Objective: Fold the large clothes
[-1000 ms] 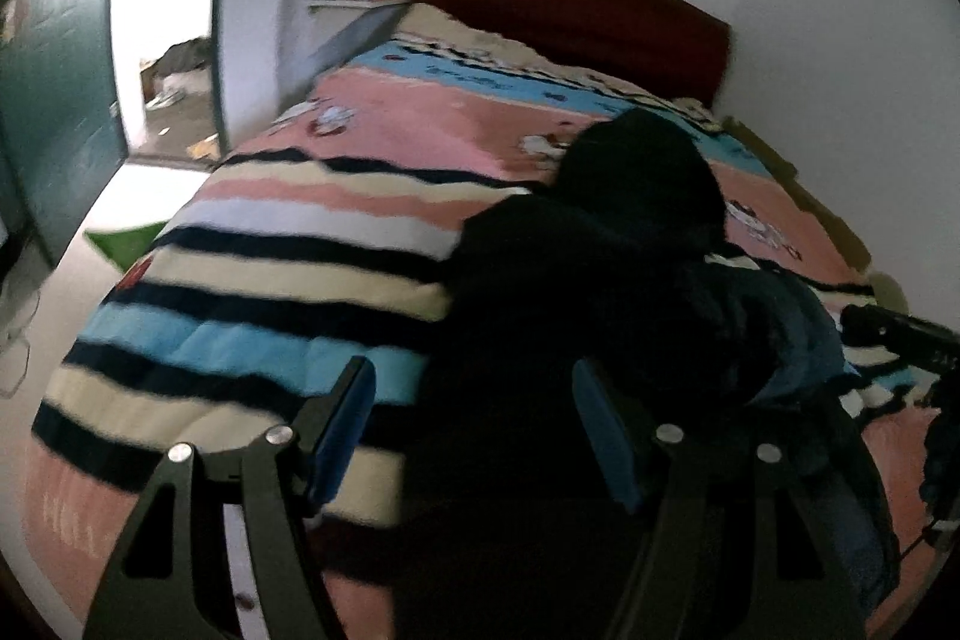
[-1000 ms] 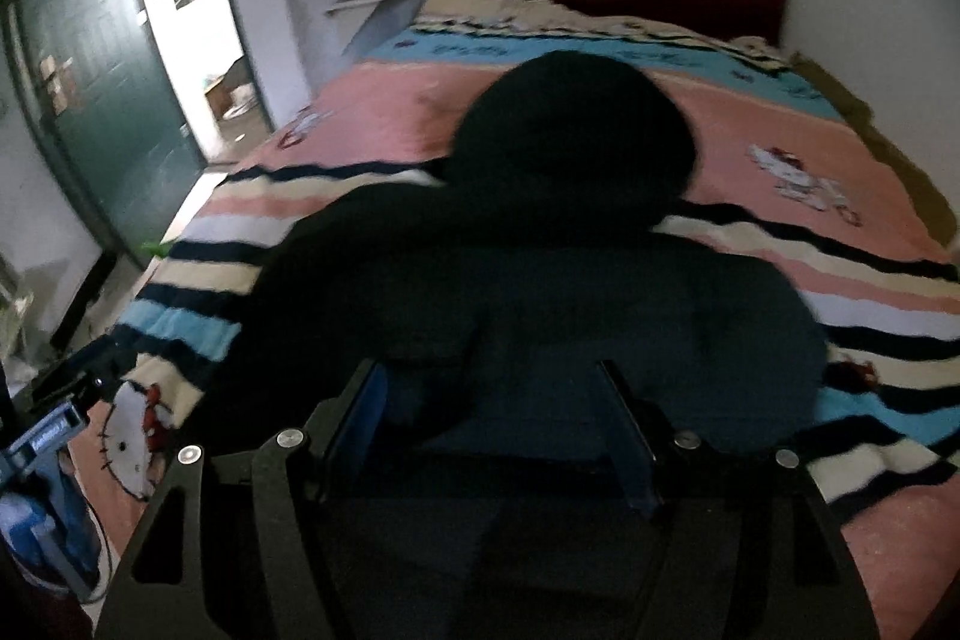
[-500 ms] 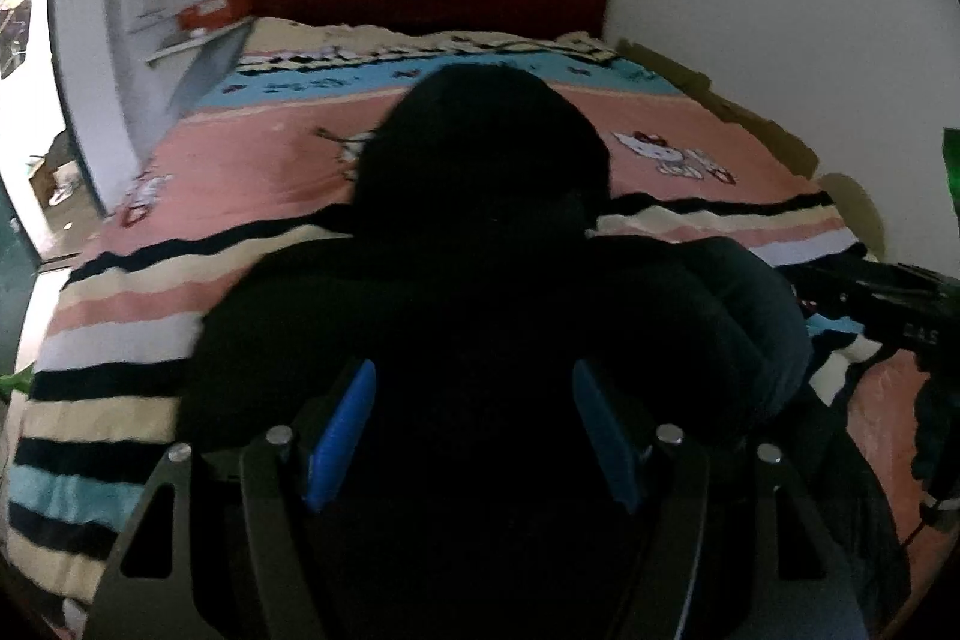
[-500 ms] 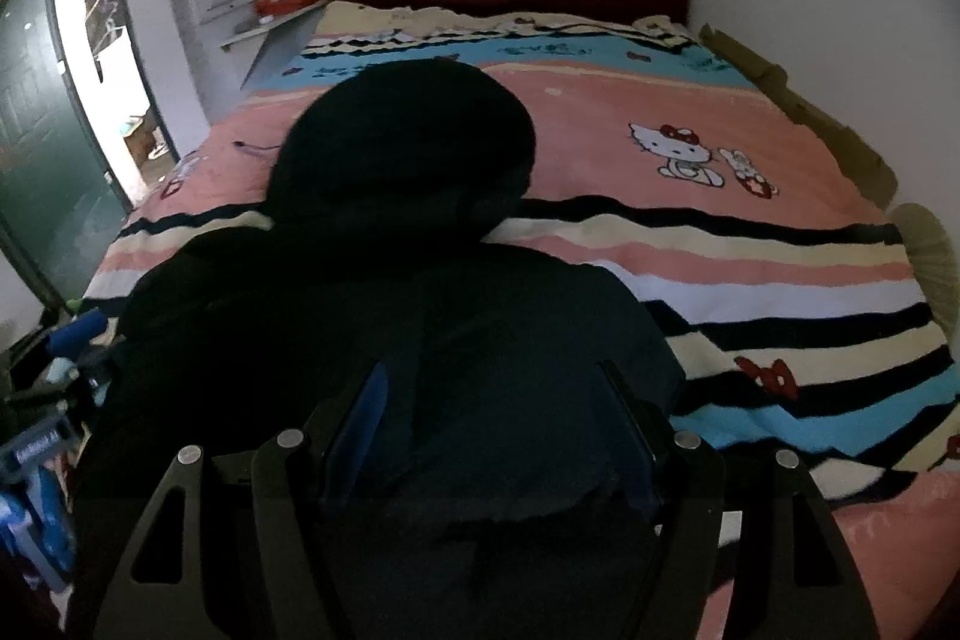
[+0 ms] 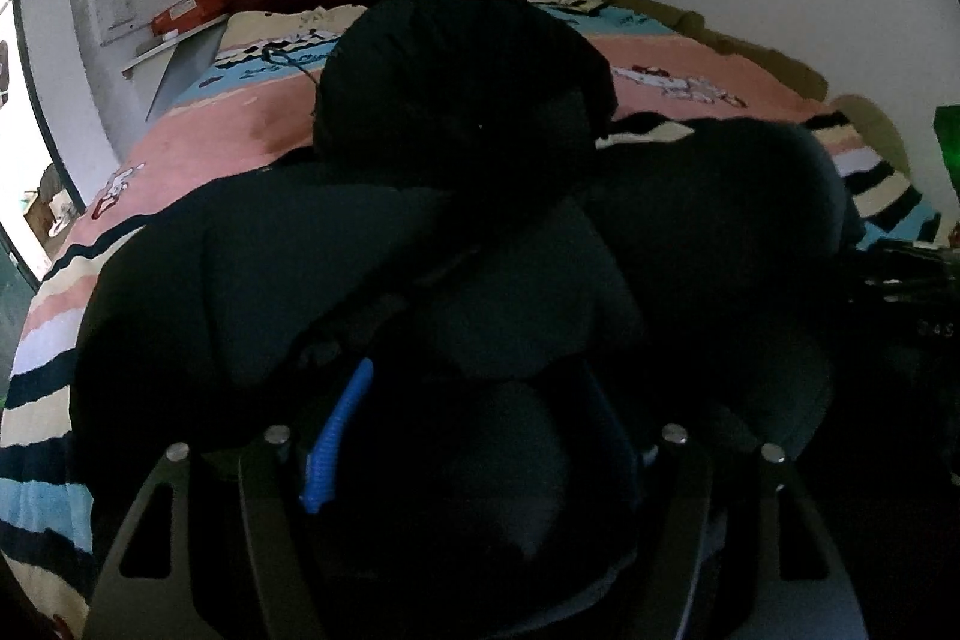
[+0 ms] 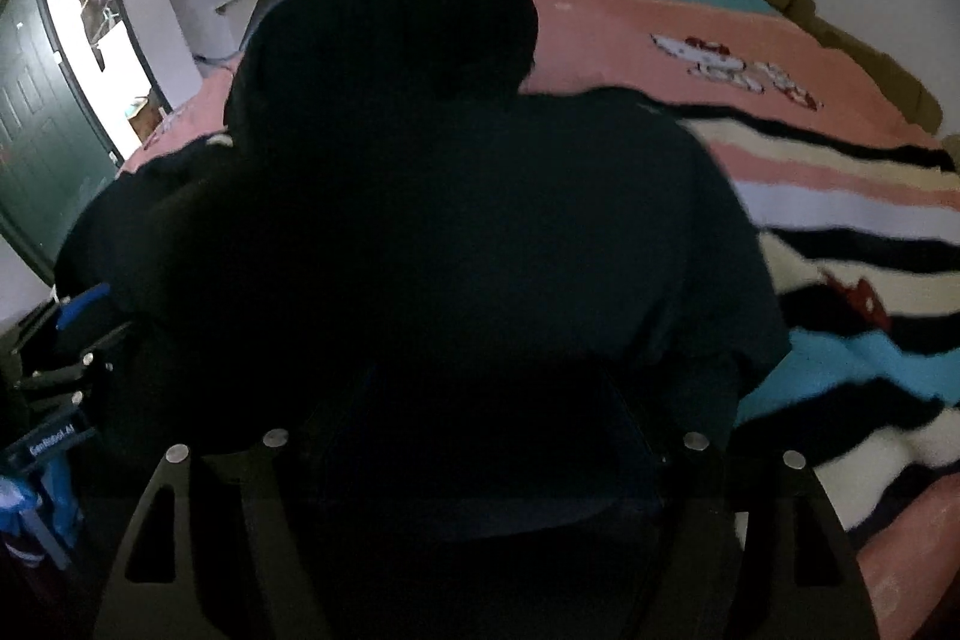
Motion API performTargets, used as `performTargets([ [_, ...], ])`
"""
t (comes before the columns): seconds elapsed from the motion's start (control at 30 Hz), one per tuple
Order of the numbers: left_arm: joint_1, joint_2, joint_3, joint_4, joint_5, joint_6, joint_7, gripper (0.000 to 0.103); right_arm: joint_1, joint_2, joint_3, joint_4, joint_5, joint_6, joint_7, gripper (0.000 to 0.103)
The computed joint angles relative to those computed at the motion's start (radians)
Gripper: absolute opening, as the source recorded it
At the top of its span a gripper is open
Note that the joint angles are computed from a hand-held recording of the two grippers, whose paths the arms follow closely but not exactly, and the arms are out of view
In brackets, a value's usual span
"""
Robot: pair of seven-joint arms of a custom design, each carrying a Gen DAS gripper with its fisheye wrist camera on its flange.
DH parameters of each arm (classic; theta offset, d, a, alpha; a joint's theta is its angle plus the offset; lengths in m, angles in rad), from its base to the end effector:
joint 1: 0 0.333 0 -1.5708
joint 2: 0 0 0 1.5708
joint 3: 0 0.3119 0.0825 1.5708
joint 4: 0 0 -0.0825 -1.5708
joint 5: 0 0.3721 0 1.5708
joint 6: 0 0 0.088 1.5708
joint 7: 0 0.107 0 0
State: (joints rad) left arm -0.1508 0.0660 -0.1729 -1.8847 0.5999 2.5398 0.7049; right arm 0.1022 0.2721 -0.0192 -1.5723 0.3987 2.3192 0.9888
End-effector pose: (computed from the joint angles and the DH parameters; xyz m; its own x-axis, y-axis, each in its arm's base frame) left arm 0.5776 -0.1983 0.5361 0.1507 -0.9885 -0.0078 -0.7350 -0.1068 -0.6697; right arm 0.6684 0.0643 0.5366 0.4685 -0.8794 -0.0845 -0.7617 -0.3536 -0.5430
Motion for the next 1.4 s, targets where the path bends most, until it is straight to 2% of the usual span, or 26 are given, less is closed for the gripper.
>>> performTargets([
  [0.2, -0.009, -0.03, -0.012, -0.003, -0.035, -0.065, 0.073, 0.069, 0.016, -0.024, -0.015, -0.001, -0.084, -0.06, 0.045, 0.073],
  [0.37, 0.01, -0.074, 0.002, -0.009, -0.036, -0.02, 0.027, 0.069, 0.006, -0.052, -0.004, 0.028, -0.058, -0.063, 0.021, 0.074],
  [0.6, 0.03, 0.019, 0.015, 0.103, -0.027, -0.052, -0.015, 0.069, 0.022, 0.032, 0.012, 0.174, -0.024, -0.059, 0.058, 0.074],
  [0.67, 0.03, 0.045, 0.017, 0.113, -0.029, -0.061, -0.014, 0.069, 0.035, 0.064, 0.018, 0.196, -0.028, -0.063, 0.072, 0.075],
  [0.73, 0.03, 0.058, 0.022, 0.088, -0.012, -0.035, -0.028, 0.069, 0.049, 0.089, 0.018, 0.205, -0.046, -0.071, 0.085, 0.078],
  [0.8, 0.029, 0.057, 0.028, 0.062, 0.025, 0.002, -0.062, 0.069, 0.071, 0.092, 0.011, 0.165, -0.082, -0.032, 0.096, 0.08],
  [0.9, 0.035, 0.063, 0.029, 0.054, 0.018, 0.024, -0.064, 0.07, 0.084, 0.069, 0.01, 0.063, -0.091, 0.092, 0.084, 0.081],
  [1.0, 0.033, 0.077, 0.024, 0.078, 0.0, -0.012, -0.039, 0.07, 0.089, 0.078, 0.004, 0.071, -0.106, 0.084, 0.101, 0.081],
  [1.1, 0.029, 0.062, 0.014, 0.106, -0.044, -0.079, 0.02, 0.07, 0.091, 0.082, -0.004, 0.111, -0.138, 0.016, 0.121, 0.081],
  [1.17, 0.026, 0.009, 0.016, 0.061, -0.022, -0.043, -0.011, 0.07, 0.075, 0.053, 0.003, 0.097, -0.114, 0.004, 0.105, 0.081],
  [1.27, 0.018, -0.058, 0.004, 0.008, -0.027, -0.024, -0.007, 0.07, 0.046, -0.025, 0.008, 0.014, -0.06, 0.054, 0.054, 0.081],
  [1.4, 0.001, -0.075, -0.014, -0.033, -0.055, -0.03, 0.012, 0.07, 0.017, -0.092, 0.003, -0.08, -0.003, 0.068, 0.021, 0.081],
])
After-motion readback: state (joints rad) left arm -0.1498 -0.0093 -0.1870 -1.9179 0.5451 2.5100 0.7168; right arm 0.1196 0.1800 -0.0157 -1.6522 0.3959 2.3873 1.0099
